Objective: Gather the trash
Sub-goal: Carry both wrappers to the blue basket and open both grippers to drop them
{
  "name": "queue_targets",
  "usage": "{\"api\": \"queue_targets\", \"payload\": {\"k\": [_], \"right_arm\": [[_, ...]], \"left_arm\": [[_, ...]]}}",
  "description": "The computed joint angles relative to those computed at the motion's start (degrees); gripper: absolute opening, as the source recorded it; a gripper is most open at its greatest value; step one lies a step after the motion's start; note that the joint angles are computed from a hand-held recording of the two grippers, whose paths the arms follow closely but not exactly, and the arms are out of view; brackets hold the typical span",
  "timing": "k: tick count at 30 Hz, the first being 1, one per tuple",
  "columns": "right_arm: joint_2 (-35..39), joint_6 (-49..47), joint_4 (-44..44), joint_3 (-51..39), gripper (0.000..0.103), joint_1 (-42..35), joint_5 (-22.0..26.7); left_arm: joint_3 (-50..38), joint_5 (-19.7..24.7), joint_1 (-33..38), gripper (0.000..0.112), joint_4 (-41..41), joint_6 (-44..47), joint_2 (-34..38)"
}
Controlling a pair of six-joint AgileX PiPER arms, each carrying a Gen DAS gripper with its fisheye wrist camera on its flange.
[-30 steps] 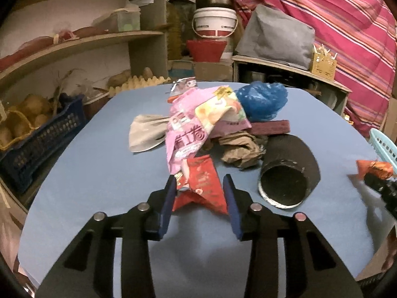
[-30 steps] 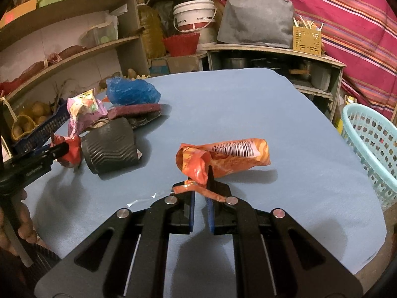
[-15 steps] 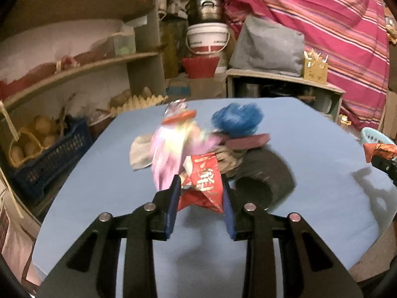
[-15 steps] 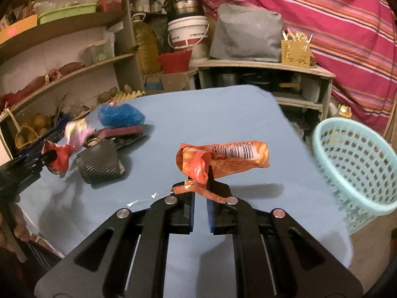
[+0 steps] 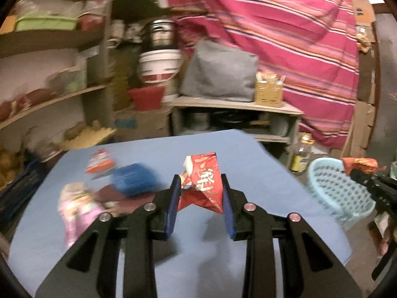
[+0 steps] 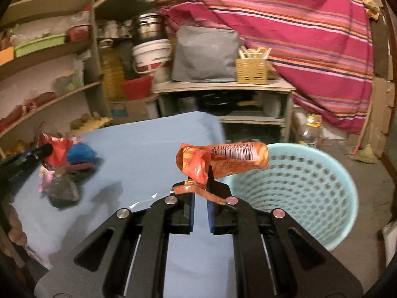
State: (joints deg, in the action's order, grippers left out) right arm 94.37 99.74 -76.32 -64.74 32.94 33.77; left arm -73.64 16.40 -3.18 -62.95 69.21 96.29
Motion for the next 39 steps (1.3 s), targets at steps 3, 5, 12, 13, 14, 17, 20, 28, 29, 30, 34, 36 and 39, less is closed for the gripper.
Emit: {"api": "queue_targets", "payload": {"k": [3, 5, 12, 13, 14, 17, 20, 28, 29, 30, 34, 36, 39], "right_arm": [[-2.0, -2.0, 2.0, 2.9, 0.009, -5.7, -3.8], [-3.7, -0.3, 1.6, 6.0, 0.009, -10.3, -7.3], [-5.6, 0.3, 1.4, 11.2, 0.009, -19.0, -13.1], [-5.2, -0.7, 2.0, 11.3, 0.01, -19.8, -13.7], [-4.8, -1.2, 2.1, 11.2, 0.01, -20.3, -14.3], [-3.3, 2.2, -2.2, 11.4, 0.045, -20.9, -14.4], [-2.6, 3.4, -4.0, 11.6, 0.053, -21.9, -15.1], [-7.1, 6.6, -5.9, 16.1, 0.072, -24.4, -12.1], [-7.8, 7.5, -6.4, 16.8, 0.075, -24.3, -11.0], [-8.4, 7.9, -6.7, 17.5, 0.077, -24.2, -9.9], [-10.2, 9.8, -7.4, 19.3, 0.083, -25.1, -8.7], [-10.9, 11.3, -8.4, 20.2, 0.083, -26.4, -9.7], [-11.6, 11.6, -8.4, 21.0, 0.084, -27.2, -9.7]], "left_arm": [[-1.5, -2.1, -5.7, 0.032, 2.6, -3.9, 1.7], [-3.5, -3.1, -9.6, 0.032, 8.5, -10.9, 3.8], [-11.4, -5.0, -20.2, 0.032, 33.4, -37.6, 10.9], [-13.2, -4.4, -21.4, 0.032, 35.9, -40.7, 12.1], [-14.9, -3.9, -22.0, 0.032, 37.5, -42.7, 13.2], [-18.4, -3.0, -24.1, 0.032, 41.4, -47.2, 15.4], [-19.9, -3.3, -25.8, 0.032, 46.6, -51.8, 16.4], [-26.1, 0.5, -27.9, 0.032, 48.3, -54.6, 20.1], [-27.6, 1.5, -28.4, 0.032, 48.3, -54.7, 21.1], [-29.0, 2.4, -28.9, 0.032, 48.5, -54.9, 22.1], [-35.2, 6.5, -31.2, 0.033, 50.5, -56.8, 26.3], [-38.5, 8.7, -31.9, 0.033, 52.0, -58.2, 28.7], [-46.7, 13.7, -32.5, 0.033, 54.9, -61.1, 34.0]]}}
